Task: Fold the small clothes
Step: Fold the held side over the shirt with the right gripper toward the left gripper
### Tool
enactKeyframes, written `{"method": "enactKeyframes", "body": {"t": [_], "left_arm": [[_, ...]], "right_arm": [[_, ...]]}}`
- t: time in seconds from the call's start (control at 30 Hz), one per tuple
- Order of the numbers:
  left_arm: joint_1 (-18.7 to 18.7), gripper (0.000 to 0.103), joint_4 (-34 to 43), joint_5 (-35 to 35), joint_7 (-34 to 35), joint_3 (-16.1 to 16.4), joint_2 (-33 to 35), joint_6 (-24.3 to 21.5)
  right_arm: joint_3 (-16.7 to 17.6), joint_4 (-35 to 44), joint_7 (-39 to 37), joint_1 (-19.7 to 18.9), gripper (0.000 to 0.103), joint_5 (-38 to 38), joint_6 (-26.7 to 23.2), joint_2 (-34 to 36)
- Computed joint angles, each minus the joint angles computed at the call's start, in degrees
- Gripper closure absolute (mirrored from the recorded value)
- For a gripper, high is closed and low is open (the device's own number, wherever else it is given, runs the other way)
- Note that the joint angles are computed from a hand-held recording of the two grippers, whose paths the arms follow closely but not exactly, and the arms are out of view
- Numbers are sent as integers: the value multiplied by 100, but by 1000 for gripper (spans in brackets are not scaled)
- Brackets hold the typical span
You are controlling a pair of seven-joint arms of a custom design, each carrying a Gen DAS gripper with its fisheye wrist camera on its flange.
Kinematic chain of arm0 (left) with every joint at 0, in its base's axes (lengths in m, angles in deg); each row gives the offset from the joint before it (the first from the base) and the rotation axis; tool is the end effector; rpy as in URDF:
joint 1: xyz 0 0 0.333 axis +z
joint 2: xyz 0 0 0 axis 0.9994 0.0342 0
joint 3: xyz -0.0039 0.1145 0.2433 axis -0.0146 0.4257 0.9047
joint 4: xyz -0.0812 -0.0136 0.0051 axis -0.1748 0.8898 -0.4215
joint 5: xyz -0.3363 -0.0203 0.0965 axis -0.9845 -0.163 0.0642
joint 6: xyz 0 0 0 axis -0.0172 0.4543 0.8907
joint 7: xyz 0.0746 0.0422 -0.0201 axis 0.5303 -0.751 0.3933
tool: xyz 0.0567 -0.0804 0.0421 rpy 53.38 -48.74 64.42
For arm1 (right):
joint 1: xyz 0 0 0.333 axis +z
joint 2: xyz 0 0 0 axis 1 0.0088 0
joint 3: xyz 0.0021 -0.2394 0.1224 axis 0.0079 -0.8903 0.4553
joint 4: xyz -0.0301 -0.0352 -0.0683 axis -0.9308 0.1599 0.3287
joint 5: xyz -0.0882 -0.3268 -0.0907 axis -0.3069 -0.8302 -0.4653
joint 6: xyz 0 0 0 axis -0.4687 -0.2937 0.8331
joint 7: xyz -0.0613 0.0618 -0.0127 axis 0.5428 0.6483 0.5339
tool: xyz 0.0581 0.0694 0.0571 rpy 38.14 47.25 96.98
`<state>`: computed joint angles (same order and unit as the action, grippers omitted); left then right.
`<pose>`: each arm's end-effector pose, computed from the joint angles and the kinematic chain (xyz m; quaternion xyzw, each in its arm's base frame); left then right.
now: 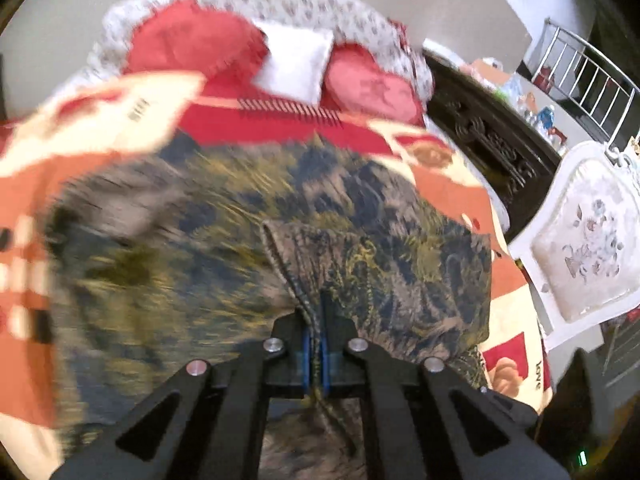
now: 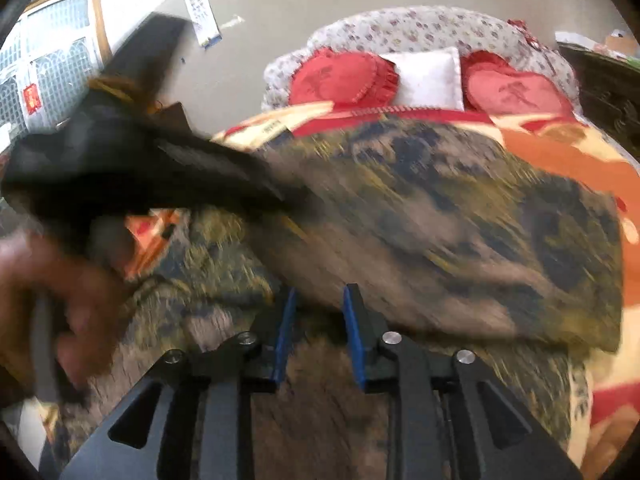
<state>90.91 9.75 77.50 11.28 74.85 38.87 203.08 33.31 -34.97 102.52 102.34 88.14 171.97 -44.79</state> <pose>0.6242 -0.0358 0.6140 -0.7187 0.5919 -0.3365 0.1414 0.6002 0.2322 0.4919 -0.7814 0.4445 -0.0973 0.4271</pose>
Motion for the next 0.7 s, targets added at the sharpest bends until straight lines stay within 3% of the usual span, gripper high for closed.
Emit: {"method": "enactKeyframes", "body": {"t": [0.13, 0.27, 0.5, 0.63, 0.7], "left_arm": [[184, 99, -843, 332, -161, 265, -710, 292], [428, 99, -1292, 833, -617, 525, -981, 149], [603, 95, -1285, 950, -156, 500, -608, -178], [553, 59, -1656, 1540, -705, 574, -883, 103], [575, 52, -2103, 2259, -1371, 639, -1270, 469]], "right_arm": [[-67, -308, 222, -29, 75, 106, 203, -175], [-106, -291, 359, -32, 75, 48, 134, -134], [-102, 5, 739, -135, 75, -63, -133, 89], [-34, -5, 602, -334, 75, 368, -25, -13], [-99, 59, 425, -357, 75, 354, 139, -50]]}}
